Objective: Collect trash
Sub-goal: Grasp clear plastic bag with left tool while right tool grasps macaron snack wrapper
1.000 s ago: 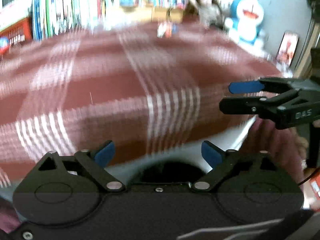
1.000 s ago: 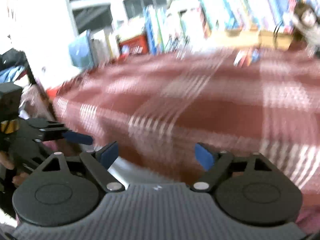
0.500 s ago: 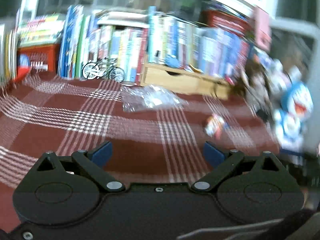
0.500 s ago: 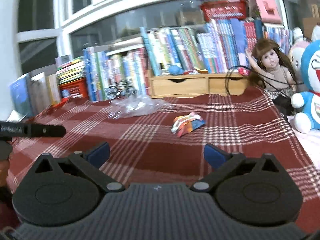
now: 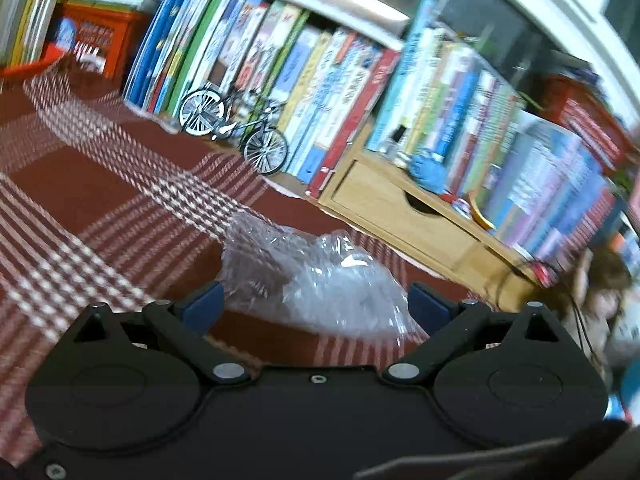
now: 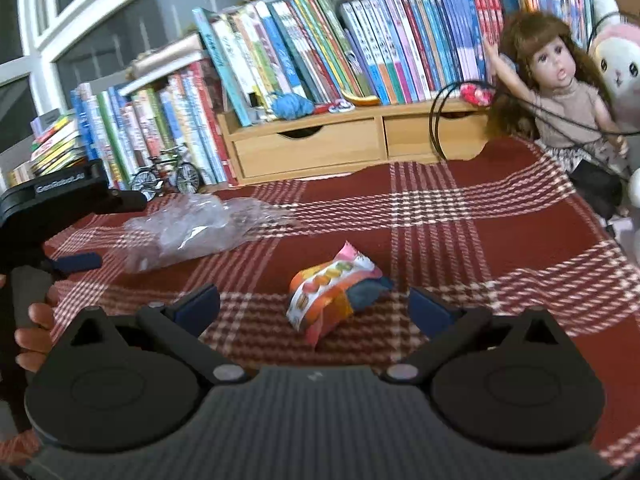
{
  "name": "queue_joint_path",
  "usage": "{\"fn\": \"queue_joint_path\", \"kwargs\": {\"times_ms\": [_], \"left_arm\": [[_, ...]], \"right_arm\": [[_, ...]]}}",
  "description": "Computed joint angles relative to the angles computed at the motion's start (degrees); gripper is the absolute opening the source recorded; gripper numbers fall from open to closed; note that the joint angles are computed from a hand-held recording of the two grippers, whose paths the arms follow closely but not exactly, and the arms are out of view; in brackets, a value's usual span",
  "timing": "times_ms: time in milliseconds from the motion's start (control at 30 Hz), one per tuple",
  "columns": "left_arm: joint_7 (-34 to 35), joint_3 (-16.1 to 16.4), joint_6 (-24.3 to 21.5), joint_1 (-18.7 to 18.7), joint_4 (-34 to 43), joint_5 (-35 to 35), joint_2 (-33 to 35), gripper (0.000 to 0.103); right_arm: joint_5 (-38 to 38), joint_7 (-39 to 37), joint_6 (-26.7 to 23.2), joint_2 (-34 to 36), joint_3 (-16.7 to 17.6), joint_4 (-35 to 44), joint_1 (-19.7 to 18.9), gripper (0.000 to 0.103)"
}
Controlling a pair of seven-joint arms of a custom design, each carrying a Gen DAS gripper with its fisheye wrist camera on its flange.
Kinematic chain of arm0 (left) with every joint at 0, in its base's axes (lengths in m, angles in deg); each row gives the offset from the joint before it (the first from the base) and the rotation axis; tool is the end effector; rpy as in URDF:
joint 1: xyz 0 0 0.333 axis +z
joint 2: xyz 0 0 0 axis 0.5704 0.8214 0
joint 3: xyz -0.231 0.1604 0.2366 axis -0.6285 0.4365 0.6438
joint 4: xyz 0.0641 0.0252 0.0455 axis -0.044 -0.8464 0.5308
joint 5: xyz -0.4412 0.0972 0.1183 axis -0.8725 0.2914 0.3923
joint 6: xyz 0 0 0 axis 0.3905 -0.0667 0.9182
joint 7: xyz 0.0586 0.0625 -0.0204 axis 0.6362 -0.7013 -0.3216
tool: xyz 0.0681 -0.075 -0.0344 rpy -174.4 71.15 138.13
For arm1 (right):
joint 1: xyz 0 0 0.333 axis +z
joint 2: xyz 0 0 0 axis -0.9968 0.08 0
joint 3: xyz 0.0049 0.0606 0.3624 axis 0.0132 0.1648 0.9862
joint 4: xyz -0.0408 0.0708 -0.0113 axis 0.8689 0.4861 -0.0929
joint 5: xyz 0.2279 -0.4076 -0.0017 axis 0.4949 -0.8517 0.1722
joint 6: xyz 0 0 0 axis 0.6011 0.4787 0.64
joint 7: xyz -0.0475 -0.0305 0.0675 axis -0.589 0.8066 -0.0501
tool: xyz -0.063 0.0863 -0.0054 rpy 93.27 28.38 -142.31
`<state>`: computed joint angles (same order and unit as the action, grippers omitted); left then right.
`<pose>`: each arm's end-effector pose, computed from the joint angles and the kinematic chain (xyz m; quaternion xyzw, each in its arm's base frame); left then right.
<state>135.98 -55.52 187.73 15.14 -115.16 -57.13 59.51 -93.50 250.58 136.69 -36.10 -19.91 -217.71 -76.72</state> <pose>0.6441 -0.3757 0.6779 -0.6254 0.6152 -0.4683 0.1054 0.4640 0.2298 0.6417 -0.4528 0.7439 -0.3378 0.3570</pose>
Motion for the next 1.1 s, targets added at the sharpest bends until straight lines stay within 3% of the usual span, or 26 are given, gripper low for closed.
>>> {"fn": "queue_joint_path", "kwargs": {"times_ms": [167, 300, 367, 433, 467, 533, 600, 633, 833, 1100], "left_arm": [[-14.5, 3.1, -10.0, -4.0, 9.4, 6.2, 7.2, 0.098], [-18.7, 4.1, -7.9, -5.5, 10.6, 10.3, 9.3, 0.101], [-17.1, 3.3, -6.4, -5.0, 10.5, 9.5, 9.9, 0.096], [-15.0, 3.0, -5.3, -4.7, 10.1, 8.9, 10.1, 0.055], [-13.4, 2.3, -5.2, -4.1, 9.3, 7.6, 9.4, 0.048], [-6.3, -2.0, -0.9, -0.2, 6.6, -1.4, 8.5, 0.021], [-4.6, -1.6, -1.0, -0.5, 5.3, -3.5, 6.9, 0.018], [-4.5, -0.5, -0.8, -1.4, 4.7, -2.1, 6.3, 0.015], [1.1, 0.3, 1.2, -1.6, -0.2, 0.7, 2.0, 0.012], [19.7, -3.3, 3.2, 2.6, -11.0, -14.3, -8.6, 0.011]], "right_arm": [[-0.1, -0.3, -2.4, 4.6, -0.4, 3.1, -0.3, 0.103], [-0.2, -2.1, -3.3, 6.7, -1.6, 4.4, 1.0, 0.103], [-0.2, -2.6, -2.6, 7.1, -2.3, 4.5, 1.5, 0.099], [0.6, -3.7, -2.2, 7.4, -2.8, 4.5, 2.1, 0.081], [1.2, -4.2, -1.7, 7.5, -3.2, 4.5, 2.3, 0.077], [0.9, -3.3, -0.6, 7.3, -3.1, 3.9, 2.2, 0.063], [0.5, -2.4, -0.1, 6.8, -2.9, 3.4, 2.0, 0.059], [0.1, -1.8, 0.4, 6.5, -2.7, 3.0, 1.9, 0.042], [-0.7, -0.1, 1.4, 4.0, -1.6, 1.2, 1.5, 0.042], [-1.4, -0.6, 2.3, -0.5, 0.5, -1.3, 1.8, 0.042]]}}
